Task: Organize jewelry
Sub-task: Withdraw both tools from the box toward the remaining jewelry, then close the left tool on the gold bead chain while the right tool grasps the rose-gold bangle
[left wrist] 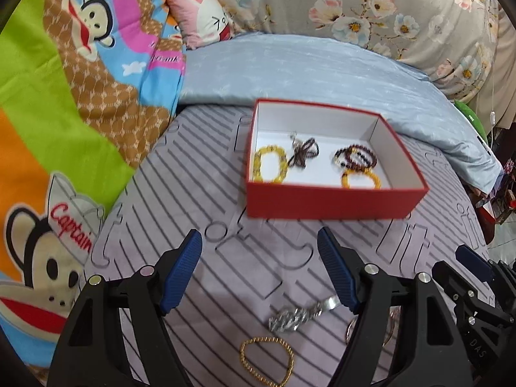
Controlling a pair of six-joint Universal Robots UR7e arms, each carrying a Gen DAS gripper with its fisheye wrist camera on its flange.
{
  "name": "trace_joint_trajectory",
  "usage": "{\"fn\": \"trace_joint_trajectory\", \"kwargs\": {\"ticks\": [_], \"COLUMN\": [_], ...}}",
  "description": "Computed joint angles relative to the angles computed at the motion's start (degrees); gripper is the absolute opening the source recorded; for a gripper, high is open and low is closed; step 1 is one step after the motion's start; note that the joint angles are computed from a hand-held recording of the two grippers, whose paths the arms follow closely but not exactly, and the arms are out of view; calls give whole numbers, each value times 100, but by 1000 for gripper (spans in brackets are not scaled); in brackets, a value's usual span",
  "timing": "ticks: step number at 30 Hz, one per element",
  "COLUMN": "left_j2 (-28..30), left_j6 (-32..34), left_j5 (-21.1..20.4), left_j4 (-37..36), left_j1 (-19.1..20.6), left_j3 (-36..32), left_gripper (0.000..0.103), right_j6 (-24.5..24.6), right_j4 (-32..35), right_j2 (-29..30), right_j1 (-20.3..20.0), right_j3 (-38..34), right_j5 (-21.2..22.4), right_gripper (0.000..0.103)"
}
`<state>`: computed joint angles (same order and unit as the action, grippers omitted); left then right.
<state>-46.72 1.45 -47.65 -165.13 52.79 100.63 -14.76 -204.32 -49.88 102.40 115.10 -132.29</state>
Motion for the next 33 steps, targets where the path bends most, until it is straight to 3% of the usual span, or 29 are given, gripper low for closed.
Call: {"fn": "trace_joint_trajectory", "kwargs": {"ticks": [8, 17, 33], "left_j2": [-407, -576, -450], "left_j6": [-387, -362, -513], "left_j5": [-57, 84, 150], "left_j4": [239, 93, 216], "left_j1": [79, 7, 148], "left_j3": [720, 1271, 1306], "left_gripper": [70, 70, 70], "right_j6": [326, 614, 499], "right_j4": [90, 212, 303], "right_j2": [71, 169, 556], "right_j1": [60, 19, 13], "right_j3": [476, 704, 383], "right_j5": [-36, 37, 9], "right_gripper": [53, 60, 64]}}
